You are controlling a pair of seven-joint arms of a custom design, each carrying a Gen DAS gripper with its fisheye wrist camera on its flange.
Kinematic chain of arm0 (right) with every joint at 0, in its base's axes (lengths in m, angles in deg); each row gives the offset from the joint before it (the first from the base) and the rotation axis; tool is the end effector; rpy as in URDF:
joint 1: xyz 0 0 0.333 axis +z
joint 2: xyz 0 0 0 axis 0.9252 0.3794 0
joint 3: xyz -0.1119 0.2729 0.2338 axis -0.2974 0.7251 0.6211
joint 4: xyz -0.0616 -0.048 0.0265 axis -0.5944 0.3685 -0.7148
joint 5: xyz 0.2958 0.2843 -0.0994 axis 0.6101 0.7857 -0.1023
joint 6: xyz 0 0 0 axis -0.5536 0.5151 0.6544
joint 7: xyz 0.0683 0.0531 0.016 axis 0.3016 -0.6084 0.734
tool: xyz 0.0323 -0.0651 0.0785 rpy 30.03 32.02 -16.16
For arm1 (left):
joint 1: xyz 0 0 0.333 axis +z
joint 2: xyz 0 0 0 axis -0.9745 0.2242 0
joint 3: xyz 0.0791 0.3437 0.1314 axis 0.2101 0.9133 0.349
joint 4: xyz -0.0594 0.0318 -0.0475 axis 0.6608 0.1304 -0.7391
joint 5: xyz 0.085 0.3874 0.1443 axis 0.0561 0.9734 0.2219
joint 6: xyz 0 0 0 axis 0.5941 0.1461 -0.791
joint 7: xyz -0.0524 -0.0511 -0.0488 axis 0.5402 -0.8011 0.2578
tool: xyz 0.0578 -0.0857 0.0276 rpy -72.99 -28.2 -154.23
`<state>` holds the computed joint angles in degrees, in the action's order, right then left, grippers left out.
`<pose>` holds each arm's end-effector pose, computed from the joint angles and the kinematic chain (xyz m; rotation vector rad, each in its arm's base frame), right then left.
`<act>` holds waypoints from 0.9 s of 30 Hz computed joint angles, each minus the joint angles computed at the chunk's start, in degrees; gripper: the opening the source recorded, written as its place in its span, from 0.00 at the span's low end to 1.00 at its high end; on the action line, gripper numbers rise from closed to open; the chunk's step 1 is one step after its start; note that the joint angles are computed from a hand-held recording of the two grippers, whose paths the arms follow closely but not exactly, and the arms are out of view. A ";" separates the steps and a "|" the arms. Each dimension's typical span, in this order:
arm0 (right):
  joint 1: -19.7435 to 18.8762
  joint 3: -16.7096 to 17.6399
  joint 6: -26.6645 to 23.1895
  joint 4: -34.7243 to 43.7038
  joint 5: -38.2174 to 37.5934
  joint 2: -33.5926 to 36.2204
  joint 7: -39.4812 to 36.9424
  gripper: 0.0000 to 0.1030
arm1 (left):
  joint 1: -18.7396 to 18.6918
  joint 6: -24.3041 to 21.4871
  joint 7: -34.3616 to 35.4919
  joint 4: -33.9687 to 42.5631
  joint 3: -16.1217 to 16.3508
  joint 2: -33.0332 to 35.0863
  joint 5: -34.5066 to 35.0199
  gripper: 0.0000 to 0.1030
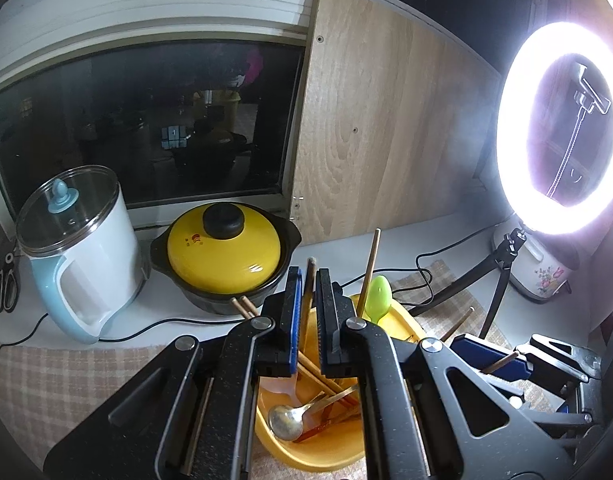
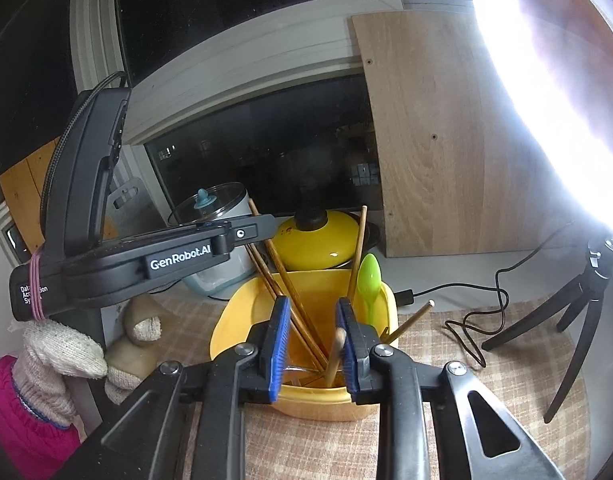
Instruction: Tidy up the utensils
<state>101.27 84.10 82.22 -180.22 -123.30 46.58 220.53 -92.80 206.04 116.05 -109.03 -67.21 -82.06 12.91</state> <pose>0.3582 0.4936 0.6762 -1.7552 1.3895 -0.4281 0.4640 -0.3118 0.6594 -1.6393 1.8763 -1.0818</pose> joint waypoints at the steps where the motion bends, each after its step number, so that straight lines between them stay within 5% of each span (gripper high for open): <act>1: 0.00 -0.04 0.12 -0.28 0.17 -0.31 0.08 0.23 | 0.03 -0.12 -0.15 -0.26 -0.05 -0.42 0.12 0.04; 3: -0.09 -0.05 0.58 -0.96 0.93 -1.03 -0.14 0.23 | 0.11 -0.52 -0.49 -0.74 -0.19 -1.31 0.37 0.10; 6: -0.53 0.44 0.54 -1.66 1.47 -2.08 -0.63 0.27 | 0.88 -0.59 -2.31 -1.52 -0.89 -2.68 1.89 0.34; 11: -1.47 1.37 1.04 -3.20 3.56 -4.05 -2.06 0.32 | 1.60 -1.80 -4.95 -2.76 -1.68 -5.22 3.75 0.34; 15: -2.99 2.77 1.75 -4.98 3.60 -6.25 -1.24 0.56 | 2.49 -2.79 -7.74 -4.04 -2.71 -7.79 5.73 0.45; 27: -7.21 7.15 2.54 -9.75 7.25 -13.11 -2.83 0.84 | 0.80 -6.87 -10.20 -8.28 -3.92 -15.54 5.90 0.56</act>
